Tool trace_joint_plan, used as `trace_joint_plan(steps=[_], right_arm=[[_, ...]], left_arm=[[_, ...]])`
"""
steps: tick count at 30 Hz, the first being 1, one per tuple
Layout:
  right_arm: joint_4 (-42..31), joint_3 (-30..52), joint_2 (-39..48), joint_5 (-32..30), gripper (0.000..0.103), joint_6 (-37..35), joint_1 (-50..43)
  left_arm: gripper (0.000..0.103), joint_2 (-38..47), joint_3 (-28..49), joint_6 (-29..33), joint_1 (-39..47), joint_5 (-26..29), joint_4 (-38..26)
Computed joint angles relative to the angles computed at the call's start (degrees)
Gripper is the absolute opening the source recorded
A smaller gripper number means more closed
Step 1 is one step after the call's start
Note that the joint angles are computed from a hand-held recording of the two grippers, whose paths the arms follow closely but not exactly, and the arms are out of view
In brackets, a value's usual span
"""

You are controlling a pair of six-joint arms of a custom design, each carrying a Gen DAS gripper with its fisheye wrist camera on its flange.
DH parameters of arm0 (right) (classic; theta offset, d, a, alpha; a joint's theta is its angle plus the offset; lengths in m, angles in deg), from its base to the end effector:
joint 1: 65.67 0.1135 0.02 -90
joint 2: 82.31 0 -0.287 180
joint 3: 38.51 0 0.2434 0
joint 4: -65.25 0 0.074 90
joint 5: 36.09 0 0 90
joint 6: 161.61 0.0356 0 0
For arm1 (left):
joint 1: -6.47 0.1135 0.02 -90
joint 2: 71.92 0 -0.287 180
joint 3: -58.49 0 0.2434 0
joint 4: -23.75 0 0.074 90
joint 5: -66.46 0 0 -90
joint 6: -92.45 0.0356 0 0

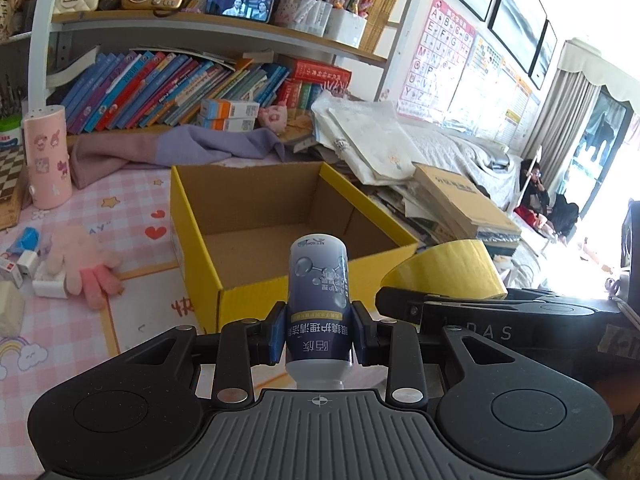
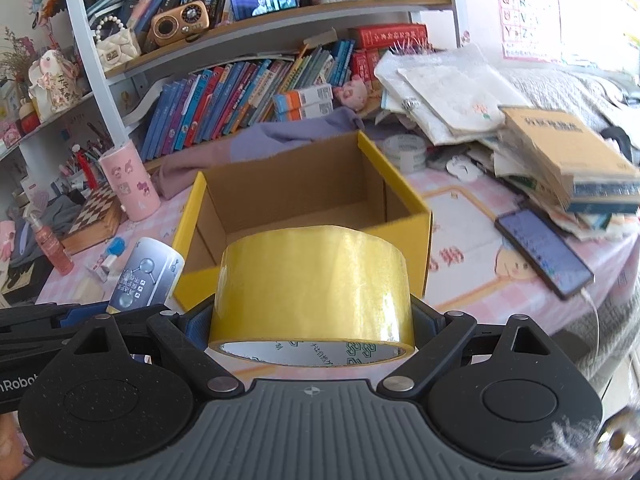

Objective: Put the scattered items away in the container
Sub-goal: 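Carry the tape roll and tube with both tools over the yellow box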

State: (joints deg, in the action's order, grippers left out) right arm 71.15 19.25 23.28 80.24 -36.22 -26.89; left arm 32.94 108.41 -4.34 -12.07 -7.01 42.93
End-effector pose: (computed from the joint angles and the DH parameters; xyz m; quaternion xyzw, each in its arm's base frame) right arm 0.2744 0.2002 0.1388 0.0664 0.8916 0.0732 0.4418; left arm 0.3013 -0.1117 0.1285 0.1553 0.8695 -0.2237 0.4121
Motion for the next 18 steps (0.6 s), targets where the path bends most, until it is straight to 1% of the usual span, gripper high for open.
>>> trace_joint_plan(steps=[9, 18], right_arm=[[4.5, 3.2, 2.7, -6.8, 0.091, -10.4, -7.4], [5.9, 8.4, 6.3, -13.4, 0.091, -18.6, -12.7]], left_arm=[[0.031, 4.5, 6.9, -3.4, -2.1, -4.9, -0.2], [0.032, 7.9, 12.9, -5.5, -3.4, -9.7, -1.6]])
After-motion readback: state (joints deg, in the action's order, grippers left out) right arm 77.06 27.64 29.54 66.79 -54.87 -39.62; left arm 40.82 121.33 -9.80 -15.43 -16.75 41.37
